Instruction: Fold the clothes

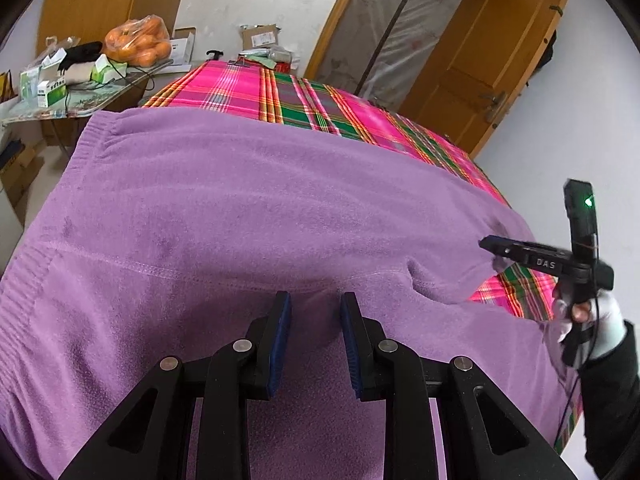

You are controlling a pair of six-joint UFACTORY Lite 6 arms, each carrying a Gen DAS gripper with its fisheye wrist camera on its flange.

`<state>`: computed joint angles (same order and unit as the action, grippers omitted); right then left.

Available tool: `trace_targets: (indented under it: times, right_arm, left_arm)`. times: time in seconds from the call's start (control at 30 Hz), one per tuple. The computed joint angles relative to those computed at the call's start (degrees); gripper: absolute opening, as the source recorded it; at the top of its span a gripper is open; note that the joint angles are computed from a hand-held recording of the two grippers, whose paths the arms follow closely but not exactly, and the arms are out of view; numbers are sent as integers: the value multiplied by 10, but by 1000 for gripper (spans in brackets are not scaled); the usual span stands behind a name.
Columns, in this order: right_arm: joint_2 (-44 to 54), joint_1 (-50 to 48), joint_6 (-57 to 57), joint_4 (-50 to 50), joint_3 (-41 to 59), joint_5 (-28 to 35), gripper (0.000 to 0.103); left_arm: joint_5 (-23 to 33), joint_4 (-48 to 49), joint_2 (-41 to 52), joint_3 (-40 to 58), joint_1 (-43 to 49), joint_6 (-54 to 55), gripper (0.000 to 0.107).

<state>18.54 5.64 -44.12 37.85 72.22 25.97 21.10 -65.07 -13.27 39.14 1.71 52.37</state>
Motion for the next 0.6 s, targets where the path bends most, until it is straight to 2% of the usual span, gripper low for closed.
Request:
trace_targets:
  times: [0.07,0.17,0.27,0.33,0.43,0.53,0.57,0.6]
  right_arm:
    - [-27,-36,-20,21,-28,20,16]
    - [-52,-66,-11,3,-44,45,15]
    - [-63,-58,61,-74,-35,19,18]
    - [-56,-58,40,-43,-13,17,18]
    - [8,-37,19,-3,66,24,18]
    - [117,-26,48,-8,187,56,18]
    - [162,-32,77,-16,236,66,17]
    - [184,-38,92,-15,262,73,8]
  left_arm:
    - [1,-8,1,-1,0,7,26]
    - [4,-16,0,-3,4,16,26]
    - [3,-11,-3,-5,4,13,26]
    - [5,-13,-3,-6,6,15,26]
    - [3,-10,-4,-6,5,12,26]
    - [7,-14,-5,-7,7,15,26]
    - [8,-16,-6,-8,9,17,26]
    - [10,-18,-7,-9,10,19,26]
